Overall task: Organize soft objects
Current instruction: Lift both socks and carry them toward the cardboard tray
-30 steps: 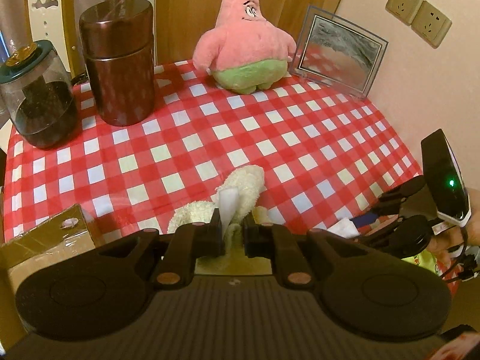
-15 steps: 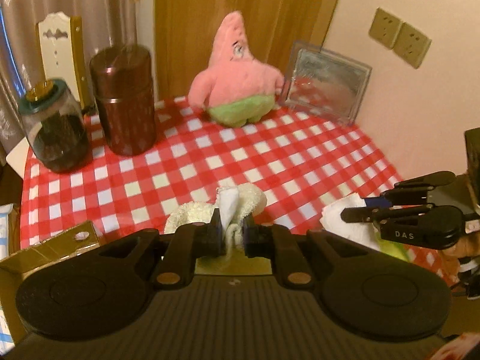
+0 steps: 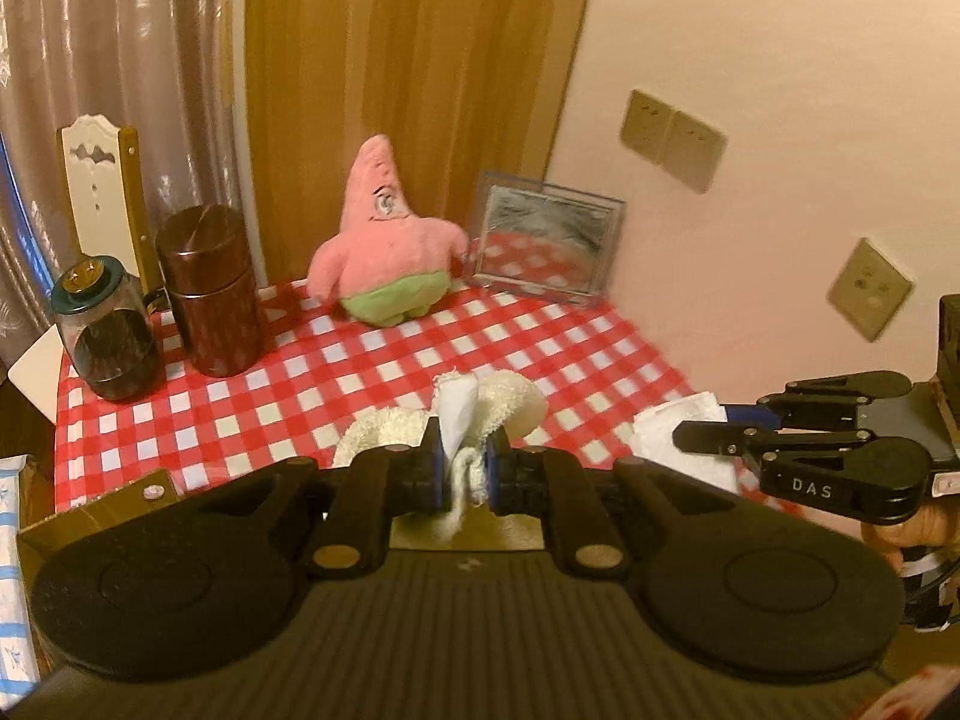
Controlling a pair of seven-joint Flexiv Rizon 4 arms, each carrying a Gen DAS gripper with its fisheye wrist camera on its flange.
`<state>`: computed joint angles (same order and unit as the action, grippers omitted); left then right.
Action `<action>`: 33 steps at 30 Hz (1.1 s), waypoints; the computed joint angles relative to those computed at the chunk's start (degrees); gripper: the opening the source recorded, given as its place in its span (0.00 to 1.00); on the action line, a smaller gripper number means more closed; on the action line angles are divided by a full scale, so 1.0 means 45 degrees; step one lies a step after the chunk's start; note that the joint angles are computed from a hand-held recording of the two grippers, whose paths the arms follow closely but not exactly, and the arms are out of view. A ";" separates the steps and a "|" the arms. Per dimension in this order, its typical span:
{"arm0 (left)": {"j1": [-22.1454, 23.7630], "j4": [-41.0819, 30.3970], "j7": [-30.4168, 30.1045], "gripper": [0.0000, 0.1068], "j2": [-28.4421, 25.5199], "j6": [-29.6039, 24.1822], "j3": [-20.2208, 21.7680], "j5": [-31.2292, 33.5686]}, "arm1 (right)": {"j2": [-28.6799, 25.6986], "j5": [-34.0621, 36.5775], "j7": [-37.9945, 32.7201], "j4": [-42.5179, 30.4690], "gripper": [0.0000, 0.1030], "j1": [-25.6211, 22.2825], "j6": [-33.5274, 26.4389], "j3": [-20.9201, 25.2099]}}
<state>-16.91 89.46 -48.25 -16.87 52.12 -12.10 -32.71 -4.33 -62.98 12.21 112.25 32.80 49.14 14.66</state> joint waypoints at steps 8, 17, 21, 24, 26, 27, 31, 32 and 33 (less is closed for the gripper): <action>-0.0403 0.3099 0.0993 0.10 0.2608 0.0621 0.0367 -0.1707 | 0.0914 -0.0048 0.1255 0.0259 0.12 0.0795 -0.1591 0.0996; -0.1238 0.5888 0.1670 0.10 0.5052 0.1226 0.1374 -0.3145 | 0.0717 -0.0662 0.2610 -0.0129 0.12 0.2059 -0.3323 0.1684; -0.1491 0.6801 0.1774 0.10 0.5916 0.1543 0.1795 -0.3510 | 0.0453 -0.0973 0.3297 -0.0298 0.12 0.2583 -0.3598 0.1721; -0.1567 0.7344 0.1693 0.10 0.6426 0.1834 0.2073 -0.3608 | 0.0187 -0.1186 0.3508 -0.0499 0.12 0.2893 -0.3595 0.1637; -0.1547 0.7653 0.1604 0.10 0.6711 0.2002 0.2241 -0.3526 | -0.0048 -0.1326 0.3550 -0.0687 0.12 0.3076 -0.3481 0.1546; -0.1483 0.7781 0.1482 0.10 0.6836 0.2028 0.2316 -0.3356 | -0.0169 -0.1385 0.3562 -0.0781 0.12 0.3151 -0.3382 0.1481; -0.1253 0.8136 0.1135 0.10 0.7127 0.2095 0.2544 -0.2684 | -0.0671 -0.1570 0.3441 -0.1175 0.12 0.3398 -0.2893 0.1179; -0.1213 0.8202 0.1077 0.10 0.7178 0.2093 0.2603 -0.2588 | -0.0816 -0.1607 0.3373 -0.1284 0.12 0.3437 -0.2738 0.1084; -0.1172 0.8265 0.1040 0.10 0.7218 0.2083 0.2665 -0.2505 | -0.0968 -0.1639 0.3305 -0.1410 0.12 0.3491 -0.2590 0.1000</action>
<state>-22.18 126.65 -43.57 15.62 61.50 -0.11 -43.98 -8.68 -70.36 27.09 105.90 48.51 37.49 19.16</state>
